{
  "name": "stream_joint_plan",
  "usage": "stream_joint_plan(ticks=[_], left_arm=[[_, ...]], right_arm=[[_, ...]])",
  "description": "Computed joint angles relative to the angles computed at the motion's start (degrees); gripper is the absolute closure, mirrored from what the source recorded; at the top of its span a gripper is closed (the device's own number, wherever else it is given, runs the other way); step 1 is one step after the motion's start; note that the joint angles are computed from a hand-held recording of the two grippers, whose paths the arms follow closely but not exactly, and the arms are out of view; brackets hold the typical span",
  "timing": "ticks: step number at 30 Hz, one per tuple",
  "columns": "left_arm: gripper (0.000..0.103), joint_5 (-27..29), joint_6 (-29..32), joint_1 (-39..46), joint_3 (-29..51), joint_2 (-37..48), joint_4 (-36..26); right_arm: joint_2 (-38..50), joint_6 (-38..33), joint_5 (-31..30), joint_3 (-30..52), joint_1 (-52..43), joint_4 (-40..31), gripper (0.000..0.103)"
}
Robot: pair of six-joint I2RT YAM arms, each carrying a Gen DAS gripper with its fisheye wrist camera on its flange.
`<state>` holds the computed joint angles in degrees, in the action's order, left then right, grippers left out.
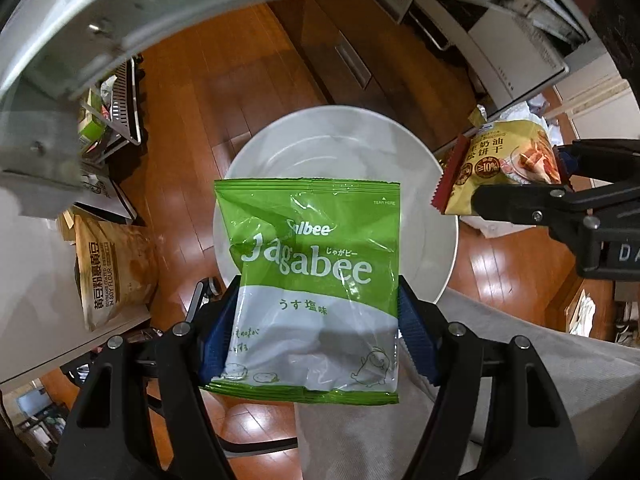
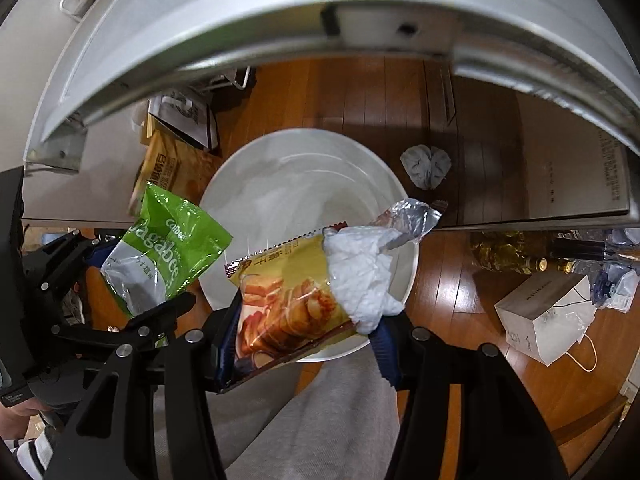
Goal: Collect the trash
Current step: 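Open both tools to drop the bags into the white bin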
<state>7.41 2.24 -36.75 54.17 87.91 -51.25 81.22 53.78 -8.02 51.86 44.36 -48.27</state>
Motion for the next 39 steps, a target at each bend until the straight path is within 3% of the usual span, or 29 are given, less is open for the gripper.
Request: stream_joint_plan(ticks=[15, 18, 20, 27, 30, 39], left_arm=[[0.026, -0.47, 0.48, -0.66, 0.87, 2.52, 0.01], [0.011, -1.59, 0.21, -0.56, 0.77, 1.69, 0.31], [0.009, -1.81, 0.26, -0.5, 0.69, 0.88, 0.39], [0.008, -1.6, 0.42, -0.15, 0.85, 0.12, -0.36], [0.008, -2.06, 0.84, -0.15, 0.56, -0.85, -0.63], [0.008, -1.5, -0.39, 1.1, 2.08, -8.48, -5.79]], right_arm=[[2.24, 0.92, 1.33, 1.48, 1.07, -1.07, 0.048], [1.55, 1.34, 2.19, 1.24, 0.88, -1.86, 0.036], [1.26, 1.37, 2.62, 1.31, 0.87, -2.24, 0.033], [-0.01, 1.65, 3.06, 1.29, 0.8, -3.39, 0.031], [-1.11, 1.27, 3.95, 1.59, 0.88, -4.96, 0.024], [-9.14, 4.16, 9.33, 5.67, 3.17, -14.08, 0.017]])
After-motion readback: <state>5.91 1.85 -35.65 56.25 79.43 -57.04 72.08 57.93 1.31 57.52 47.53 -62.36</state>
